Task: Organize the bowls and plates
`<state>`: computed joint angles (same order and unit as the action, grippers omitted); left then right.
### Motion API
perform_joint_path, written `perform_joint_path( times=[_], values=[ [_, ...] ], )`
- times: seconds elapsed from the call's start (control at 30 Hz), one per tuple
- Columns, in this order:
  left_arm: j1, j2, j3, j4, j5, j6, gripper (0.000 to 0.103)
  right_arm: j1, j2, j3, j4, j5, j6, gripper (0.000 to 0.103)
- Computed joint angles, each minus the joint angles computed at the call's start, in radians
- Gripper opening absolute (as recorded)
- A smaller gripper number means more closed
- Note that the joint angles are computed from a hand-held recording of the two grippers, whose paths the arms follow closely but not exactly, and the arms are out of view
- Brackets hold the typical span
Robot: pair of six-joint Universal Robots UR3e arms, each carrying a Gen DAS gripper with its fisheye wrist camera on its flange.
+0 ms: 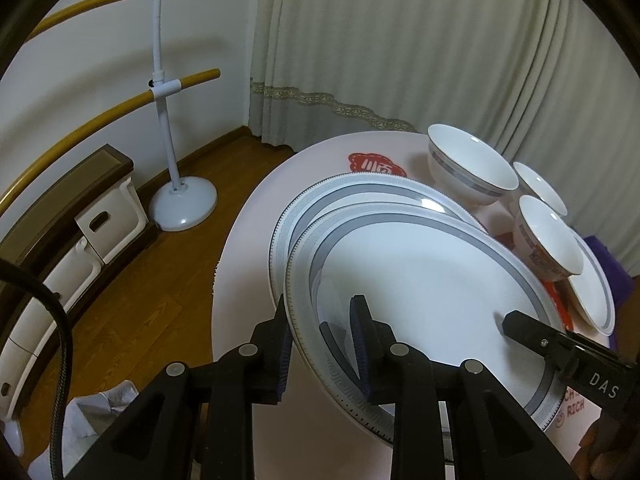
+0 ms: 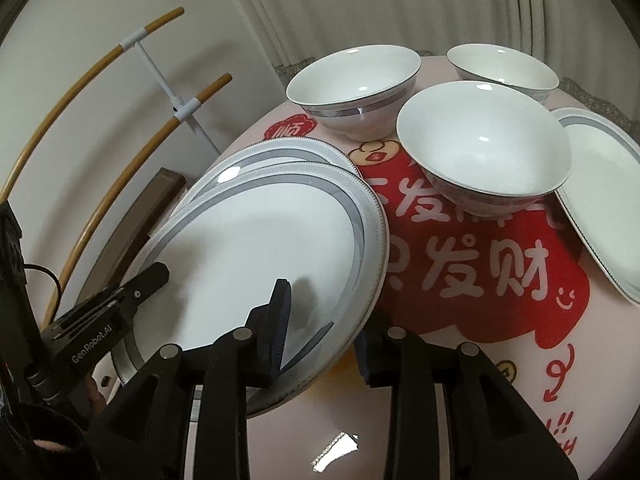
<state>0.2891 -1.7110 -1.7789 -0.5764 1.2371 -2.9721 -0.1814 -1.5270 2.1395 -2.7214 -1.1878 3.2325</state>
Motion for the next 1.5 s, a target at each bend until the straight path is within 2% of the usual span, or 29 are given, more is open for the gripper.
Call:
perform_joint_path(
  times=[0.23, 0.4, 0.5, 1.13, 1.5],
  values=[
    [-0.003, 0.010, -0.011, 0.004, 0.010, -0.004, 0.025, -0.046, -0.060, 0.055, 0.016, 0.086, 0.005, 0.031],
    [-0.013, 0.005, -0.013, 0.015, 0.025, -0.014, 0.025, -0.104, -0.170, 0.123, 0.069, 0.139, -0.035, 0.031],
    [-0.019, 0.006, -0.017, 0.024, 0.038, -0.018, 0.025, -0.123, -0.212, 0.142, 0.092, 0.155, -0.054, 0.024],
    [-0.036, -0.024, -0.010, 0.040, 0.071, -0.033, 0.026, -0.094, -0.093, 0.118, -0.016, 0.151, -0.016, 0.023],
    [-0.097, -0.056, -0.032, 0.134, 0.156, -0.045, 0.030, -0.109, -0.015, 0.102, -0.068, 0.183, -0.004, 0.024]
  ],
)
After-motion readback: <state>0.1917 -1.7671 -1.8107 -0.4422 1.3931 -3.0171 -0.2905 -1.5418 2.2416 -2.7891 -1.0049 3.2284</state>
